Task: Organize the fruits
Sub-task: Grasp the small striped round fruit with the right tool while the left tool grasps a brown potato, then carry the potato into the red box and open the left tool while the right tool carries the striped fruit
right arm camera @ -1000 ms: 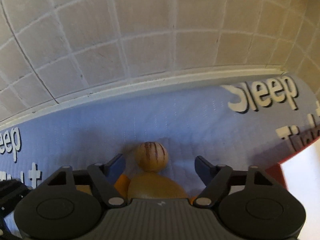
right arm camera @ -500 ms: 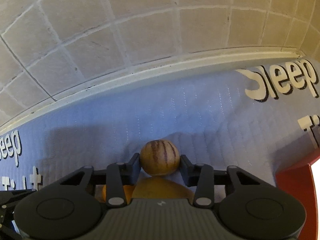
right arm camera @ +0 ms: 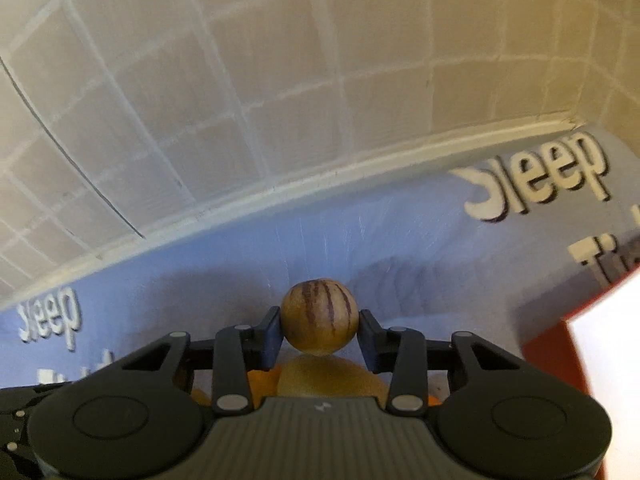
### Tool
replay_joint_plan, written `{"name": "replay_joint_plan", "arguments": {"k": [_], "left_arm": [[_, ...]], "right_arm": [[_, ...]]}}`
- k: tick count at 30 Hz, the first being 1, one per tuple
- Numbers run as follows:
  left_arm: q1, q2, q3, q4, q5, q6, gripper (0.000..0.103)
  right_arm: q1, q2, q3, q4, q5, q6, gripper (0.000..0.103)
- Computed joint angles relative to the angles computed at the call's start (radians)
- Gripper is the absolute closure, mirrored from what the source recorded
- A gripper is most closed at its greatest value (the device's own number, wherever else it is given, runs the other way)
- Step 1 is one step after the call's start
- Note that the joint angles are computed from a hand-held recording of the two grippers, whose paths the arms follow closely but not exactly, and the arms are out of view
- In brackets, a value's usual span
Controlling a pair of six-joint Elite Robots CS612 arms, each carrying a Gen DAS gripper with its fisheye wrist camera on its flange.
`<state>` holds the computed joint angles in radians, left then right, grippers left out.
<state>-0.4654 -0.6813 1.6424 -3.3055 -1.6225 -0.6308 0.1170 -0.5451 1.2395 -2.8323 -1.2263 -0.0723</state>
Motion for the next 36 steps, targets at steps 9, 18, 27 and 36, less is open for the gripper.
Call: {"name": "replay_joint_plan", "arguments": {"k": [9, 18, 27, 36], "left_arm": [[-0.082, -0.071, -0.022, 0.013, 0.120, 0.111, 0.026], [-0.142, 0.045, -0.296, 0.183, -0.029, 0.236, 0.025], [-0.181, 0.214, -0.614, 0.575, -0.061, 0.313, 0.026], [-0.191, 0.254, -0.661, 0.663, -0.042, 0.361, 0.025]], "right_arm": [[-0.102, -0.158, 0.262, -0.277, 0.094, 0.084, 0.061], [-0.224, -0.227, 0.437, -0.326, -0.091, 0.165, 0.061], [-0.286, -0.203, 0.452, -0.156, -0.026, 0.116, 0.061], [-0.278, -0.177, 0.423, -0.071, -0.019, 0.038, 0.061]]}}
